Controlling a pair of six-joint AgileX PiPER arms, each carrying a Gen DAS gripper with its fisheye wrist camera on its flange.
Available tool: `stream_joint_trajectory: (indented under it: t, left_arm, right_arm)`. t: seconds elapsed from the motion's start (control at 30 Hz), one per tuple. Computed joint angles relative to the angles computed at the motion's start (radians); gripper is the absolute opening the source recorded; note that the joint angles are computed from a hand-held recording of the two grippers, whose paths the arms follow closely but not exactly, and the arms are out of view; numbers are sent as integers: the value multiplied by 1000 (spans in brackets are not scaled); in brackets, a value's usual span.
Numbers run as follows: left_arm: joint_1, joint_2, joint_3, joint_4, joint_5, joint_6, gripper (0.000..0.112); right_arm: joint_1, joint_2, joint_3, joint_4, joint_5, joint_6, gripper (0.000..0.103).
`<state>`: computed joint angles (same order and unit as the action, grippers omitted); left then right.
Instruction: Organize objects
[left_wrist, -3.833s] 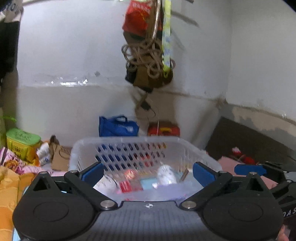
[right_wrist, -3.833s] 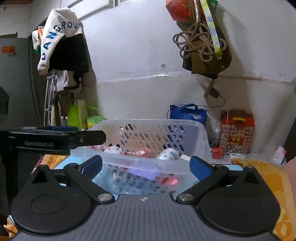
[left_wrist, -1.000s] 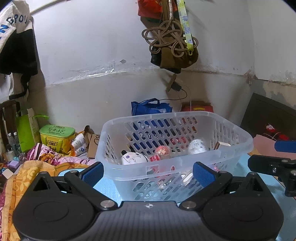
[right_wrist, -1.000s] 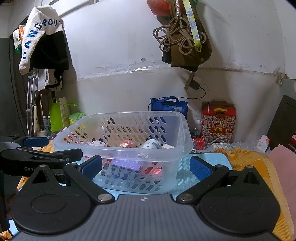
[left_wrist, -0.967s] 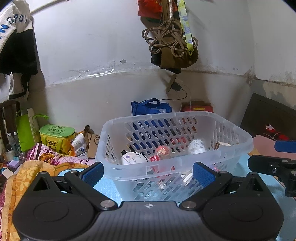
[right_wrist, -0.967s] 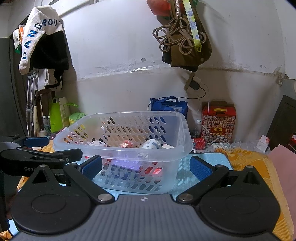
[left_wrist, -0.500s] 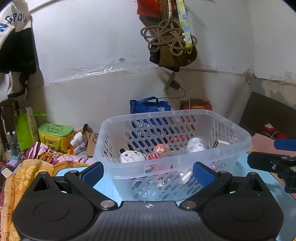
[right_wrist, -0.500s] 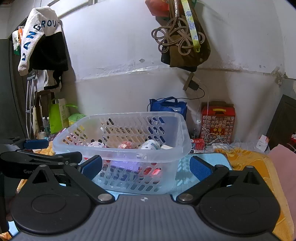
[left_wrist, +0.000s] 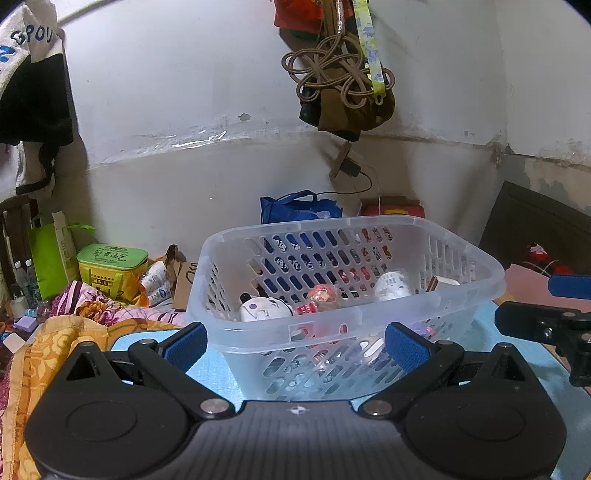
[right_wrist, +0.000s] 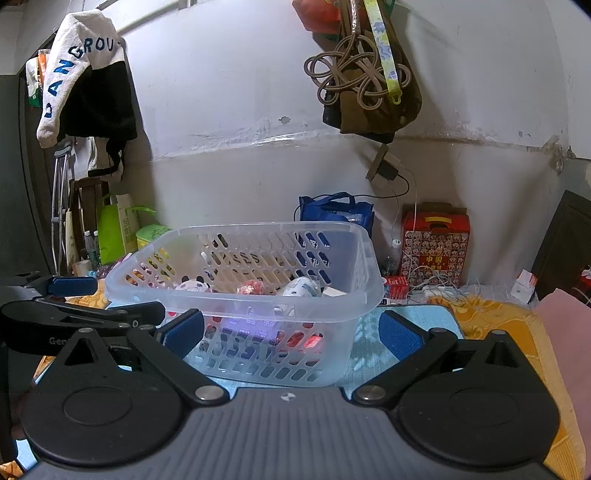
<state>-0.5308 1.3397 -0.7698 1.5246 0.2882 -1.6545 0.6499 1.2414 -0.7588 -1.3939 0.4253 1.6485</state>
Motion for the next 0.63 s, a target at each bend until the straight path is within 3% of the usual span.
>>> stream_joint_trajectory:
  t: [0.63]
  left_arm:
    - [-13,2,6,49,33,-47,103]
  right_arm:
    - [1,10,4,-18,-3,12,103]
